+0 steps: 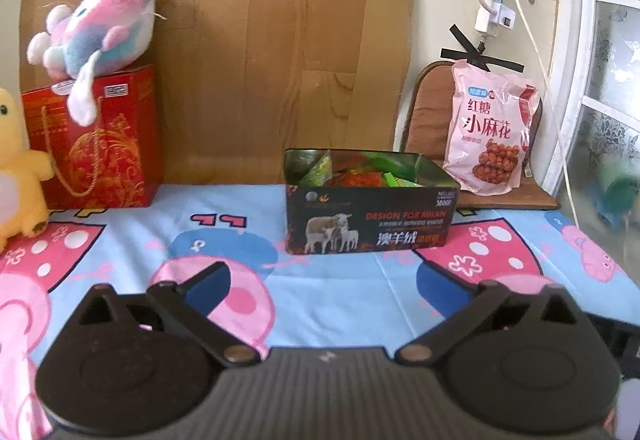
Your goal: Organize snacks
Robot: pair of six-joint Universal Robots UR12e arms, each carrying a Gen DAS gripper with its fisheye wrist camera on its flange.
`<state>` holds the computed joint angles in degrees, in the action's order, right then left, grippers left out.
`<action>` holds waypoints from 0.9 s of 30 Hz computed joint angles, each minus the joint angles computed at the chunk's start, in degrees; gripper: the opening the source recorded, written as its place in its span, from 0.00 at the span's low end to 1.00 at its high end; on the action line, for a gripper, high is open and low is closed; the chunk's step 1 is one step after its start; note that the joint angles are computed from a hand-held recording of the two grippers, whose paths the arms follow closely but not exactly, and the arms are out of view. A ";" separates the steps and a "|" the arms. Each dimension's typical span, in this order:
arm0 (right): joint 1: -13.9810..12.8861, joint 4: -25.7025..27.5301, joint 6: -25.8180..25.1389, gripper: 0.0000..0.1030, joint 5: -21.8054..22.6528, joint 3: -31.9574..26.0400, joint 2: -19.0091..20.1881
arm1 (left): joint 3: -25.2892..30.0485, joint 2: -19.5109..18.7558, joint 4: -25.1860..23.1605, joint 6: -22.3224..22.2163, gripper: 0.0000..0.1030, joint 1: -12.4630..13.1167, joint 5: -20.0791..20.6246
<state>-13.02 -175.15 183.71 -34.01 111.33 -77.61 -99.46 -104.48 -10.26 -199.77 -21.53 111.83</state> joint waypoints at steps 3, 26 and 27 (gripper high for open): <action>-0.05 -0.36 0.00 0.72 -0.48 0.86 -0.94 | -0.46 0.54 -1.13 -1.26 1.00 -0.46 1.69; -0.21 0.19 2.33 0.87 -2.57 2.53 -2.70 | 0.07 0.18 -5.88 -0.14 1.00 -3.50 11.42; -0.19 0.27 2.25 0.87 -2.55 2.55 -2.69 | 0.21 -0.07 -5.67 0.39 1.00 -3.70 12.44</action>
